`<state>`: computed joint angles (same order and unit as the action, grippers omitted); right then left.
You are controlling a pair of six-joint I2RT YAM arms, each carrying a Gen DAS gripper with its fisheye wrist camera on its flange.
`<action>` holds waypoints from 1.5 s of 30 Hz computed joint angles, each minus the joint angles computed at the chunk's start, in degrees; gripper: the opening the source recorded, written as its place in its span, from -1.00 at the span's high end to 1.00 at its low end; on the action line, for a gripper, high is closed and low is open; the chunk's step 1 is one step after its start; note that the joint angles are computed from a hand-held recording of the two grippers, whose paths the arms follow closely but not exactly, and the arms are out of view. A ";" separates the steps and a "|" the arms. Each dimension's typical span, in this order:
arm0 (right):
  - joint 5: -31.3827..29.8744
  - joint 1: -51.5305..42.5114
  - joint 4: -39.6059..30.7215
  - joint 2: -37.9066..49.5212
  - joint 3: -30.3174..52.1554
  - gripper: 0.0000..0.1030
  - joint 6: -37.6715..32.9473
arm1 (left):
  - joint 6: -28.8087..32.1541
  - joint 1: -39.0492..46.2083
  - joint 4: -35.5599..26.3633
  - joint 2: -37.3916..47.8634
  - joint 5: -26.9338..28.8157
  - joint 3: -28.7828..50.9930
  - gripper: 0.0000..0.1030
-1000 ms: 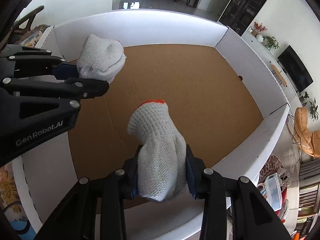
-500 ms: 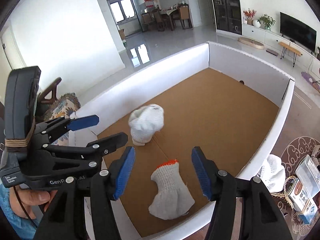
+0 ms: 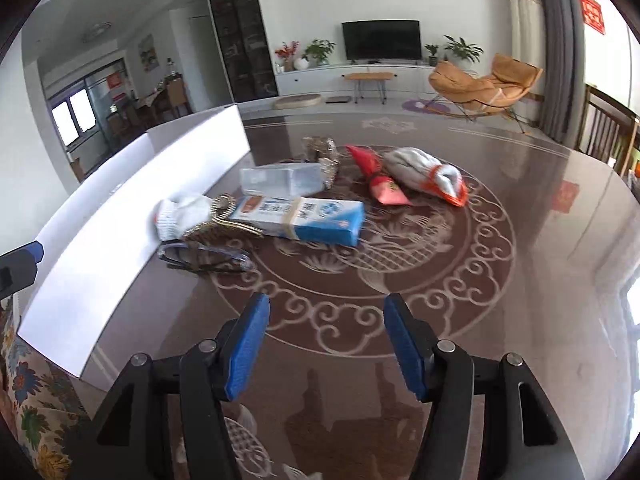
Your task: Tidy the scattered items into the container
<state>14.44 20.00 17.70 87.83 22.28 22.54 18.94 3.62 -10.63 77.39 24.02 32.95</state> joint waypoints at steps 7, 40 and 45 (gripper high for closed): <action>-3.42 -14.90 -0.98 -10.47 -12.87 -0.18 -3.39 | -7.86 -17.49 16.87 10.28 -13.74 -6.11 -0.97; 0.56 -10.58 -2.41 -4.86 -9.58 -0.36 -2.28 | -11.80 -22.99 23.96 21.15 -19.30 -4.01 -1.00; 0.55 -10.58 -2.49 -4.93 -9.58 -0.36 -2.26 | -11.85 -23.02 24.09 21.16 -19.34 -4.08 -1.00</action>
